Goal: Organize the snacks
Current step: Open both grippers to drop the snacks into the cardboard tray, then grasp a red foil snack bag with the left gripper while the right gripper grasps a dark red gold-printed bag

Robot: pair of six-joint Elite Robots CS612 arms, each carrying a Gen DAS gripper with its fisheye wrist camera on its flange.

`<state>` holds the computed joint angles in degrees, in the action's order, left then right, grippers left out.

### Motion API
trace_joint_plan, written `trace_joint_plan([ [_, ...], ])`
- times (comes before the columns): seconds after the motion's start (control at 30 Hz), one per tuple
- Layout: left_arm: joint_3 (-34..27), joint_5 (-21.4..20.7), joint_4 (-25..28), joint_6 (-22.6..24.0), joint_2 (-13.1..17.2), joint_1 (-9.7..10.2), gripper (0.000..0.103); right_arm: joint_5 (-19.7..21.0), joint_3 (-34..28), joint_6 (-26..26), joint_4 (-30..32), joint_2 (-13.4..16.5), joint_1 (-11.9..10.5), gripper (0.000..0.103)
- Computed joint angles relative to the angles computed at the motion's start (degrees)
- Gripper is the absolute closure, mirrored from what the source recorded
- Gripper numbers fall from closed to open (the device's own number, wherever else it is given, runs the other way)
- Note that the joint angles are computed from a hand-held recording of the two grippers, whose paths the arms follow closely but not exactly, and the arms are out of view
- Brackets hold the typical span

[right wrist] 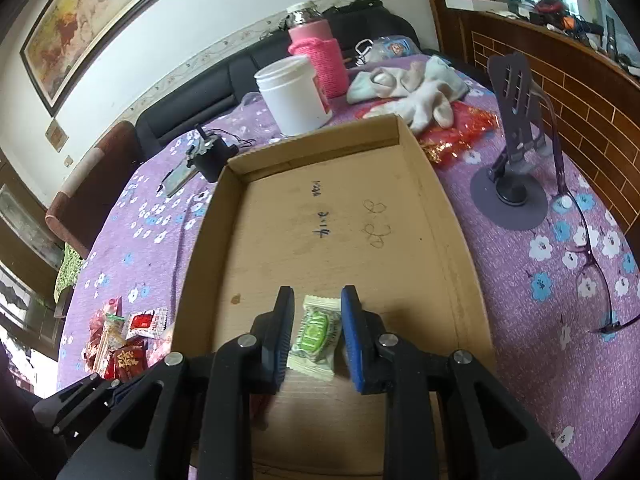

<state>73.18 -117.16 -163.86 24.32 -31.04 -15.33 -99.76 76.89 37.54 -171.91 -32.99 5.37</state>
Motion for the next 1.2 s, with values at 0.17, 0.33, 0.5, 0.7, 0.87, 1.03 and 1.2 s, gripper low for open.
trace_joint_plan([
  [0.17, 0.58, -1.02, -0.71, 0.05, -0.54, 0.80, 0.067, -0.03, 0.08, -0.64, -1.72, 0.05, 0.22, 0.080],
  [0.33, 1.27, -1.62, -1.63, 0.03, -1.09, 2.33, 0.067, 0.11, -0.20, -3.61, -4.21, 0.19, 0.85, 0.080],
  [0.5, 1.80, -1.82, -4.17, -0.43, -1.70, 5.67, 0.067, 4.22, -0.44, -7.12, -8.06, 0.45, 1.43, 0.080],
  [0.7, -1.60, 4.30, -6.35, -0.60, 0.24, 9.92, 0.053, 17.75, -4.14, -9.92, -5.99, 2.19, 2.20, 0.075],
  [0.87, -10.99, 6.28, 0.96, -2.42, 4.78, 11.41, 0.053, 29.03, -11.37, -8.25, 3.33, 5.01, 3.36, 0.074],
  [1.03, -18.08, 4.03, 9.62, -0.50, 8.54, 11.50, 0.053, 25.84, -16.61, -9.37, 9.00, 6.63, 4.57, 0.074],
  [1.2, -19.81, 6.32, 11.35, 1.30, 10.02, 10.83, 0.053, 23.68, -20.42, -8.42, 14.70, 8.69, 4.39, 0.071],
])
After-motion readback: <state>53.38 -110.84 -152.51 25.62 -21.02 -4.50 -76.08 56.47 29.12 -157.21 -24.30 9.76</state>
